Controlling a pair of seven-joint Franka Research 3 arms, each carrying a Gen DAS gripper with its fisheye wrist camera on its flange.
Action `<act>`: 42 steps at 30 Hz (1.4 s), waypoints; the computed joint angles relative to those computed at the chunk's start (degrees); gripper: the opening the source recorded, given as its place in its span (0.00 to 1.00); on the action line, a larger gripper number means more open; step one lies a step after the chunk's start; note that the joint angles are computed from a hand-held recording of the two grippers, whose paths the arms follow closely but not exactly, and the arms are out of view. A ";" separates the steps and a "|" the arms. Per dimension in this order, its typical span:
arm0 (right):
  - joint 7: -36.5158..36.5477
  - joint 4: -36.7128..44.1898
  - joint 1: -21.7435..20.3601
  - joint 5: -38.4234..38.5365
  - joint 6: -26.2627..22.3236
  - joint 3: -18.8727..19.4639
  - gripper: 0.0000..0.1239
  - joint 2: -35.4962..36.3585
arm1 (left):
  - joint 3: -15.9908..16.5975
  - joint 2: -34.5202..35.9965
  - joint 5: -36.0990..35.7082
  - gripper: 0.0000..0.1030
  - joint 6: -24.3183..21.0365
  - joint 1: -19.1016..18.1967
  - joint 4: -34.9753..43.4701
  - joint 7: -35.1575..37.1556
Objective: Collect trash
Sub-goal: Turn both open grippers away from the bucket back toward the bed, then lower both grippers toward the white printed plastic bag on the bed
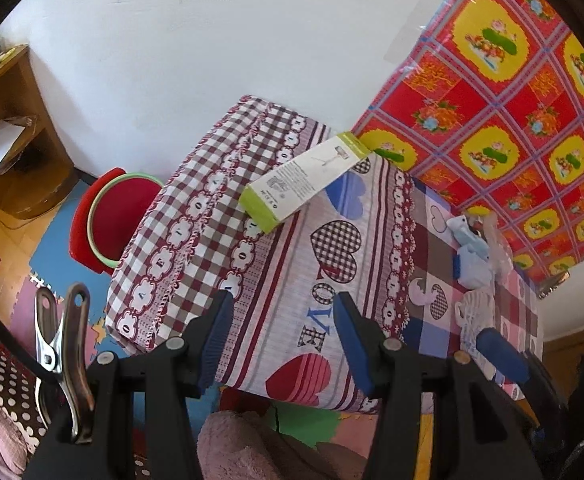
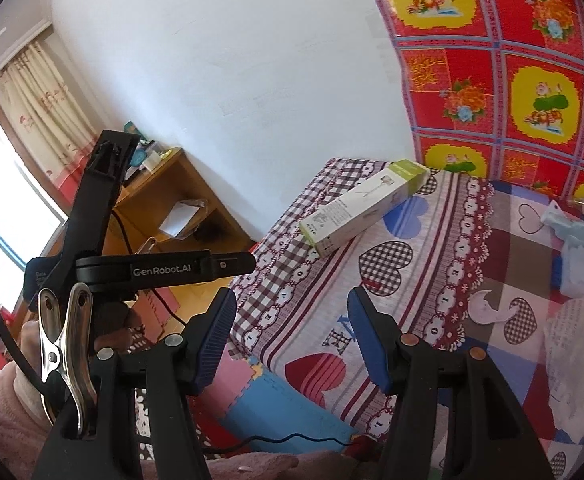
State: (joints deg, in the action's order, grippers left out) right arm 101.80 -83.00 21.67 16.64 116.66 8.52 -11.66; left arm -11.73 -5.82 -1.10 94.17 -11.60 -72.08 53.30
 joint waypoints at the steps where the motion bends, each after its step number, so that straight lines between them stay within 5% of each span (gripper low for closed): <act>1: 0.40 0.03 -0.08 -0.44 -0.14 0.10 0.49 -0.04 | 0.08 0.23 -0.36 0.53 -0.39 -0.03 0.38 0.55; 21: 11.05 -3.31 -1.54 -8.20 0.57 1.40 0.49 -3.35 | -0.96 3.86 -0.82 0.53 -0.92 -1.20 3.91 6.02; 30: 6.96 -5.41 -3.12 -5.36 -1.07 -1.00 0.49 -6.20 | -2.88 7.81 1.92 0.53 -0.42 -4.22 8.25 1.45; 42: 0.30 -8.77 -7.43 -0.69 -4.74 -5.07 0.49 -10.22 | -4.26 20.01 7.81 0.53 -4.86 -12.65 22.95 -4.66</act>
State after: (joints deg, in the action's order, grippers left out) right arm 102.11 -91.77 14.24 15.95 111.92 3.45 -21.89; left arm -15.99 14.18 6.71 89.31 -24.26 -49.12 48.64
